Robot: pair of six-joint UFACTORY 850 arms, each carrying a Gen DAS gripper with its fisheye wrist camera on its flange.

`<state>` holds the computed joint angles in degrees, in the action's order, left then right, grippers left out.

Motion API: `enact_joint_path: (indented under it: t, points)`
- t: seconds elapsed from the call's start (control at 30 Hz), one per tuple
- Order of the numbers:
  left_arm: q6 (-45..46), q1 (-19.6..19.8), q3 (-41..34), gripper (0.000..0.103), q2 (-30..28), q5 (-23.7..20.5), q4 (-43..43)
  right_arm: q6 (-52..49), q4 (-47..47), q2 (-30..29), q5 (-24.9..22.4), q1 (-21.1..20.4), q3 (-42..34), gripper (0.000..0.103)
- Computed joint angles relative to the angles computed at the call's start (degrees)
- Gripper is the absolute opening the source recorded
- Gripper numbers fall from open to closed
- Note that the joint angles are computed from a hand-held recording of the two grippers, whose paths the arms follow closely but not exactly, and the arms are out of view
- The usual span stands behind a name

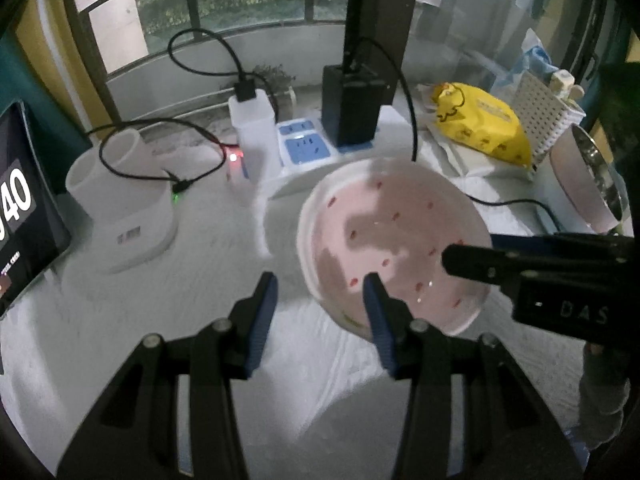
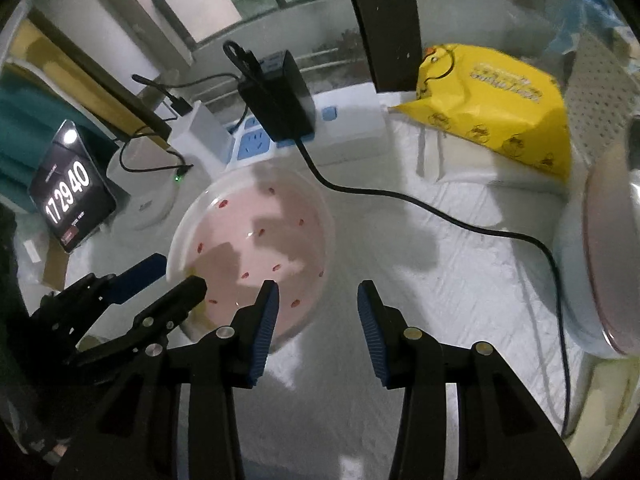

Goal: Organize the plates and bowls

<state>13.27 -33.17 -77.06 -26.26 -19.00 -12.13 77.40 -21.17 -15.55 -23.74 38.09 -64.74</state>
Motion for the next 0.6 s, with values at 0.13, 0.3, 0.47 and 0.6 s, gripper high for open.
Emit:
enact_joint_path:
  t: [0.13, 0.3, 0.47, 0.6]
  points:
    - [1.0, 0.1, -1.2, 0.036, -1.2, -1.2, -1.1, -7.9, 8.4, -0.5, 3.4, -1.7, 0.5, 0.033]
    - [-3.6, -1.1, -0.9, 0.027, -1.4, 1.0, 5.6, -13.5, 13.0, -1.2, 3.4, -2.3, -0.2, 0.029]
    - [0.6, -0.6, -0.2, 0.02, -0.9, 1.9, 1.3, -8.5, 7.8, -0.6, 2.6, -1.9, 0.3, 0.018]
    - [4.4, -0.9, 1.3, 0.019, 0.7, 3.7, -1.1, 0.3, -0.9, 0.0, 1.1, -1.0, 0.6, 0.012]
